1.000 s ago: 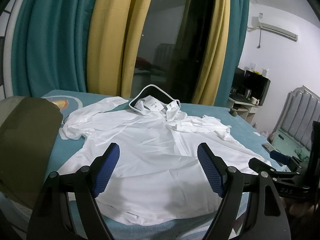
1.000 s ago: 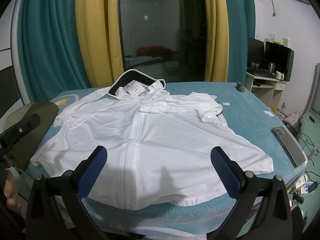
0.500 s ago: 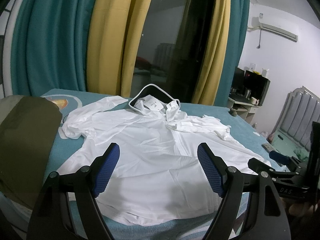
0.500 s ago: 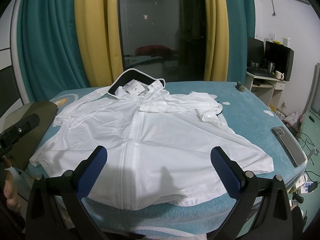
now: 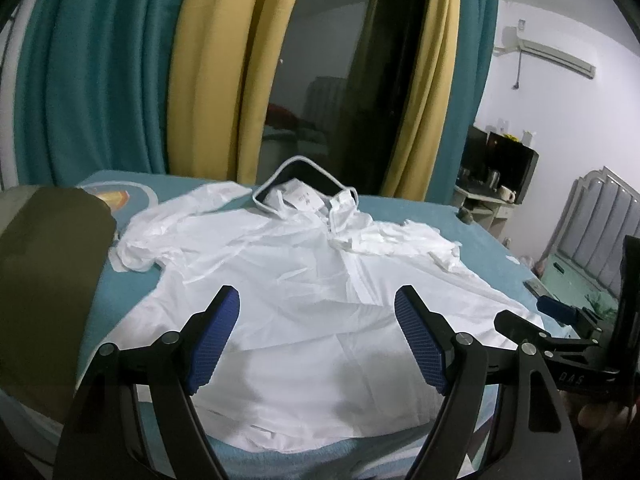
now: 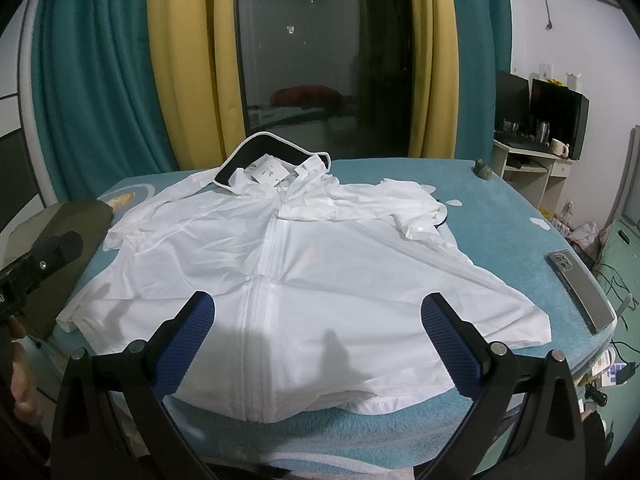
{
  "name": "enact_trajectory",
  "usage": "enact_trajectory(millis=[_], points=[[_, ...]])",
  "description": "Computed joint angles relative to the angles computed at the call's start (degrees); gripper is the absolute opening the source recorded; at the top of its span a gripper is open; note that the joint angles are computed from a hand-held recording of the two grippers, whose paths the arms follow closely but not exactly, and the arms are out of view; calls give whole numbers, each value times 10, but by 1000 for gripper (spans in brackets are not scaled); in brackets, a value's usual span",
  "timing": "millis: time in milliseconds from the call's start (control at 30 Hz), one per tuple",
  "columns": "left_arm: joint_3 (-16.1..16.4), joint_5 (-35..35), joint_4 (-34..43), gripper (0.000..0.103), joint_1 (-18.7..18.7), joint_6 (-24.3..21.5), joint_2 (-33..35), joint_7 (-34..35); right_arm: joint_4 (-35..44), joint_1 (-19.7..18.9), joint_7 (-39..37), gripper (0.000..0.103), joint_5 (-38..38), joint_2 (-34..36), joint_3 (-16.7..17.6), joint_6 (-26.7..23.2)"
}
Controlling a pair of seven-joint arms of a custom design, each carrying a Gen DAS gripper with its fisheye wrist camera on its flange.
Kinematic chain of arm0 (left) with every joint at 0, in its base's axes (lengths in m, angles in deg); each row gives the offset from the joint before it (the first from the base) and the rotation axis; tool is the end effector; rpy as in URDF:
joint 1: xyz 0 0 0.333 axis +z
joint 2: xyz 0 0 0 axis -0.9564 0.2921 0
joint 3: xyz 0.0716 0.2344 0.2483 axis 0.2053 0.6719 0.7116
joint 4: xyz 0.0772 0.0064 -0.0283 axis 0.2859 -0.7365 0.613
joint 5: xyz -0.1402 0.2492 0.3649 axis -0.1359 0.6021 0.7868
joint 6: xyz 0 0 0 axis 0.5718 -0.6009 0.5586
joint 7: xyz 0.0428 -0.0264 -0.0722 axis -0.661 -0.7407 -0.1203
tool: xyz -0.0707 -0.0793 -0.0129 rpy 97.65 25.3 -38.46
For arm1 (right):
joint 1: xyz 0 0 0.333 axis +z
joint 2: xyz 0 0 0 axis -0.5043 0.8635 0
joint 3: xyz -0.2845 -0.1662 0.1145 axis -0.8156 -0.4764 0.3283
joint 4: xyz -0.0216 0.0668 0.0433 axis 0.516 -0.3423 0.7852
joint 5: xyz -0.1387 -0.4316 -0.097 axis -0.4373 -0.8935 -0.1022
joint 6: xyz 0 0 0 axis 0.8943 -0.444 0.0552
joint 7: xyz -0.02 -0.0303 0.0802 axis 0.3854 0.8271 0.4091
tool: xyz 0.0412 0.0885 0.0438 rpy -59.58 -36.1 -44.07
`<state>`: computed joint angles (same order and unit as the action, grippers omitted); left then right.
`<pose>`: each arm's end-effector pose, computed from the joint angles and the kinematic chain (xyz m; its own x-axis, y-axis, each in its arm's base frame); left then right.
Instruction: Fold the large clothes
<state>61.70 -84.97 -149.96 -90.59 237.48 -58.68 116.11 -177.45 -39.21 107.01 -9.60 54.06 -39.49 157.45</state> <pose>0.5569 -0.0923 0.5484 -0.2798 -0.9390 0.1998 -0.5024 -0.0341 -0.8639 0.5238 0.1494 0.5092 -0.0369 -0.9976 -0.0587 -0.5212 0.0693 -0.8506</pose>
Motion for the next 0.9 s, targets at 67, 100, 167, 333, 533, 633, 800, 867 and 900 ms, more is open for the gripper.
enact_trajectory(millis=[67,100,167,333,533,633,800,867,900], points=[[0,7,6,83,4,-14,8,-4,1,7,-12,102,9,5,-7,0],[-1,10,11,83,8,-17,14,-4,3,13,-24,102,18,9,-13,-2],[-8,20,21,83,17,-22,27,-7,11,22,-44,102,32,23,-24,-5],[-40,138,62,83,68,-37,78,-110,59,61,-130,102,83,76,-71,-31],[-64,321,135,83,127,-71,152,-274,144,120,-352,102,217,152,-140,-54],[-75,344,175,83,150,-87,187,-294,197,142,-521,101,342,201,-152,-64],[-89,373,231,83,185,-124,233,-334,323,147,-721,82,466,306,-136,-135],[-90,392,245,83,193,-126,245,-354,380,145,-785,76,504,351,-125,-170],[-91,397,252,83,198,-131,251,-362,406,151,-802,74,509,371,-127,-187]])
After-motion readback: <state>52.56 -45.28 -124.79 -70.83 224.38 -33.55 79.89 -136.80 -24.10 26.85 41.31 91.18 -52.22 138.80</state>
